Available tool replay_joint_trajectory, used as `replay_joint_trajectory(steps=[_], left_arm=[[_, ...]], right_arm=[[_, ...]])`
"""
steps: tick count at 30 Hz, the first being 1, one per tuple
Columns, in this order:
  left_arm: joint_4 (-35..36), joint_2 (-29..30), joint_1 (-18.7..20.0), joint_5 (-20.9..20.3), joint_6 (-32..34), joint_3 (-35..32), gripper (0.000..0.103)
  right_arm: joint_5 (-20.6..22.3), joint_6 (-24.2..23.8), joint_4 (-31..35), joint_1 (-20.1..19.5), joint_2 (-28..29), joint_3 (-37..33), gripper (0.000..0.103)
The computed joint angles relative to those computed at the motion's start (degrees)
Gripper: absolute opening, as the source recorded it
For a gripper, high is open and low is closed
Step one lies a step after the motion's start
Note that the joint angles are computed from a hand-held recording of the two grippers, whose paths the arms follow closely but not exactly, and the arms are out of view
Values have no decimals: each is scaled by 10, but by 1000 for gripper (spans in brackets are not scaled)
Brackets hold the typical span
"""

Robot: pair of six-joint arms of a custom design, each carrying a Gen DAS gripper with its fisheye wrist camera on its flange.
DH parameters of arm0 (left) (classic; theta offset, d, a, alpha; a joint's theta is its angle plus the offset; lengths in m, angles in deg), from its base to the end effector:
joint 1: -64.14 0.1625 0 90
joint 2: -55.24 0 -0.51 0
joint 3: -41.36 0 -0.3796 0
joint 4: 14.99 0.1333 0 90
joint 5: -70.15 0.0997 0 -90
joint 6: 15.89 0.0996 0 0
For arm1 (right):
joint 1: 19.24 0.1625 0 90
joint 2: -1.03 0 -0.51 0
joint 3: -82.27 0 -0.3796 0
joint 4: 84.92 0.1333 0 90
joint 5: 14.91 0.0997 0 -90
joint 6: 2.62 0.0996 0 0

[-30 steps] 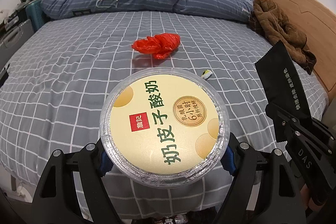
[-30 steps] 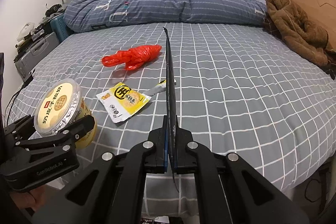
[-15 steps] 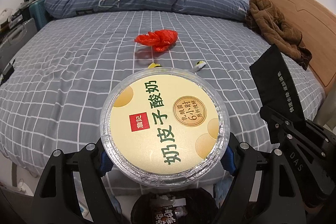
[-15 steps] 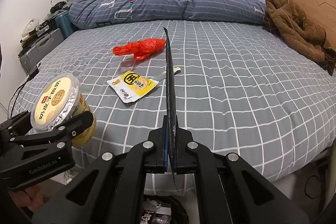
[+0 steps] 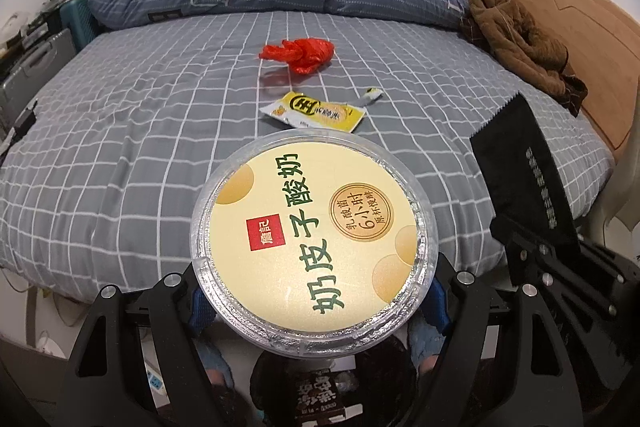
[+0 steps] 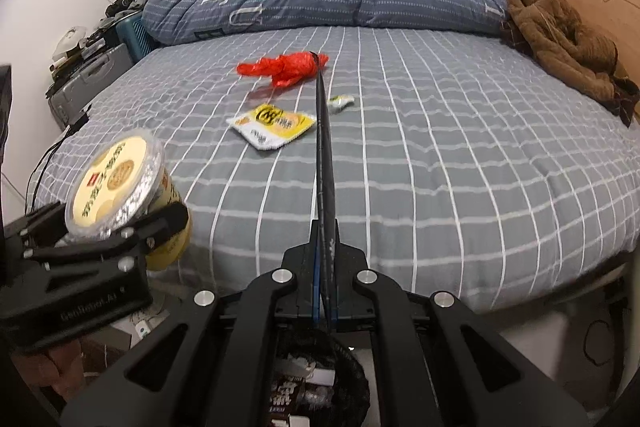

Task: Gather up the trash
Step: 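Carry the yogurt cup and black packet down over the trash bin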

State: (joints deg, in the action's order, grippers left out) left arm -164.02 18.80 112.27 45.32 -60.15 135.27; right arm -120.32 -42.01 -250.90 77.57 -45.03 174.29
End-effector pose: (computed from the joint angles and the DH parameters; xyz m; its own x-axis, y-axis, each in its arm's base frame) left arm -0.3108 -0.6819 0.1063 -0.7014 -0.3320 -0.6307 0.2481 0.7159 -0.6527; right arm 0.1953 -0.7342 0.2236 -0.6868 -0.5319 0.4953 -0.6968 0.6757 -0.2406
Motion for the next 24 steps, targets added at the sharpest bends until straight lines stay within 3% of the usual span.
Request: replay_joint_trajectory(steps=[24], left_arm=[[104, -31, -40, -52, -184, 88, 77]], right_arm=[[-29, -9, -10, -11, -63, 122, 3]])
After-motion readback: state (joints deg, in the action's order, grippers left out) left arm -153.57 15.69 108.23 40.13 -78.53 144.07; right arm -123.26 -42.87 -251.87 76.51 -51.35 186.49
